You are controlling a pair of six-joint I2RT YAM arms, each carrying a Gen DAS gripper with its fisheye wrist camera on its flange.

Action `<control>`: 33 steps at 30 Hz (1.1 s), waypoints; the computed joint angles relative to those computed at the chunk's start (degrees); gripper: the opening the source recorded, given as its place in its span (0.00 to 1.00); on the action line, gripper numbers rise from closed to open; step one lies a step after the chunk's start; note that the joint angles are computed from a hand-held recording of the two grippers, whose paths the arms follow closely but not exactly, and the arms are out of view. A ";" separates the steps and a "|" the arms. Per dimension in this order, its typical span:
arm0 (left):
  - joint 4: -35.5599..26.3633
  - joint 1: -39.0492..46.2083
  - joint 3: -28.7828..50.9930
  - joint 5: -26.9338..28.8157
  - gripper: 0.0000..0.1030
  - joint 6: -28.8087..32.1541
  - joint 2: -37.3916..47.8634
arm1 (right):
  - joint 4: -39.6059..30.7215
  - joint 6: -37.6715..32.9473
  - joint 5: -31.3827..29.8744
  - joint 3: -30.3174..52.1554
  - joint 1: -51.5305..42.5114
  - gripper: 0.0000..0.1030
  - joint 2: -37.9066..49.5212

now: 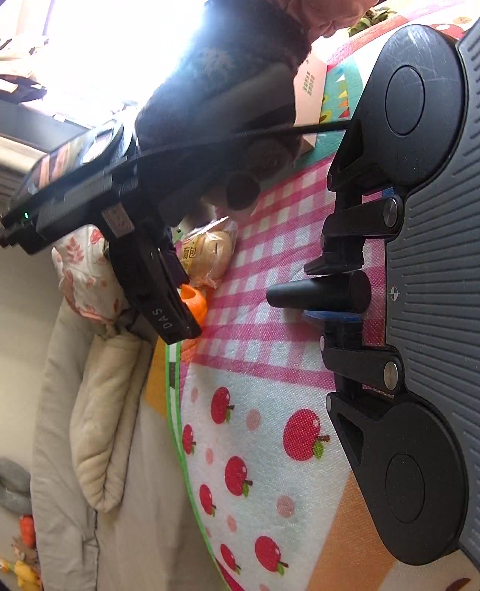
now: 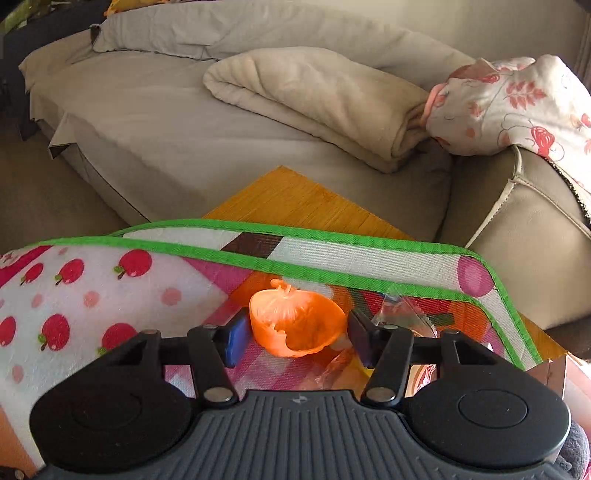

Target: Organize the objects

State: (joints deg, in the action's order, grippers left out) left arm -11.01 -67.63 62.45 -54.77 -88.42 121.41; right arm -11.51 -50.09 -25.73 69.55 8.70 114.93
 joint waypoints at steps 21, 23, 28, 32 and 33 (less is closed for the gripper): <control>-7.90 -0.23 6.57 0.29 0.23 -1.50 2.93 | -33.42 -42.23 -11.91 -2.46 -37.02 0.55 -7.86; -6.08 -0.24 5.40 0.22 0.23 -1.56 2.52 | -34.24 -41.04 -12.12 -1.77 -35.98 0.56 -8.10; -6.06 -0.32 5.02 0.10 0.23 -1.67 2.41 | -41.86 -27.29 -16.31 10.16 -28.60 0.62 -6.98; -3.10 -0.34 3.10 -0.02 0.23 -1.82 1.69 | -28.99 -1.18 -9.83 17.91 -17.12 0.77 -2.70; -2.65 -0.29 3.05 -0.02 0.23 -1.81 1.71 | -26.67 4.01 -6.64 20.50 -14.52 0.77 -0.30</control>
State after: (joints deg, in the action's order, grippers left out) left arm -13.67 -67.92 65.50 -54.79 -90.23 123.12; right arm -38.17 -46.09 -32.38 90.06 -5.82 114.64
